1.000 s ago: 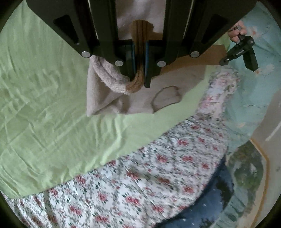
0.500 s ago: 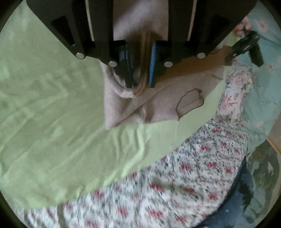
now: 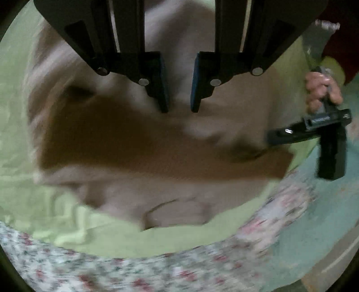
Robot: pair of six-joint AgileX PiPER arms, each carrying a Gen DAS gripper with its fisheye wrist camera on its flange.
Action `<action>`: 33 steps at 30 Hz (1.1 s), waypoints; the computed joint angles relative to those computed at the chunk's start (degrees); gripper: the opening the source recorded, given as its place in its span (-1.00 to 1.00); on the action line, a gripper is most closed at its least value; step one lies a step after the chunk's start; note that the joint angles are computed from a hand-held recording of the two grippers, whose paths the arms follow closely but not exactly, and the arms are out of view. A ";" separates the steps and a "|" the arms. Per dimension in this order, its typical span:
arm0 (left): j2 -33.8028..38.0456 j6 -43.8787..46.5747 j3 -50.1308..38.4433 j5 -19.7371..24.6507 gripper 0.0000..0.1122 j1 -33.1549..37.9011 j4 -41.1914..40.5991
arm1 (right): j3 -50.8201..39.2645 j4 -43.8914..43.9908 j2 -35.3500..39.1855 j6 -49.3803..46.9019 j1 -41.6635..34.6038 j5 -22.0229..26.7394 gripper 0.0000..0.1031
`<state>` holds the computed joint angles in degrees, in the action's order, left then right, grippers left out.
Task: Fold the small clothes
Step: 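Fold the hem up toward the collar with both grippers, then release the hem onto the collar and open both grippers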
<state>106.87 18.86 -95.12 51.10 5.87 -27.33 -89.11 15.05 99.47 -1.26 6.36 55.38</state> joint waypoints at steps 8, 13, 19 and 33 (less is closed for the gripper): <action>10.17 -14.63 -19.44 3.81 -0.17 6.07 6.08 | -5.17 -9.23 2.73 19.67 -9.70 -5.21 -0.60; -1.36 -8.06 -2.51 -0.77 -0.10 8.62 -0.78 | 7.76 -6.08 -9.53 18.66 -9.66 -9.91 -0.59; -19.43 0.54 22.09 -3.23 -0.07 9.89 -10.23 | 19.29 -5.17 -20.18 23.06 -2.87 -12.27 -0.59; -36.35 3.44 44.95 1.24 0.39 11.91 -14.89 | 36.02 -7.91 -33.90 38.90 10.38 -14.21 -0.11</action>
<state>70.51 22.30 -50.17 52.34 17.78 -42.22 -53.09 7.14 65.56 37.64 16.74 41.17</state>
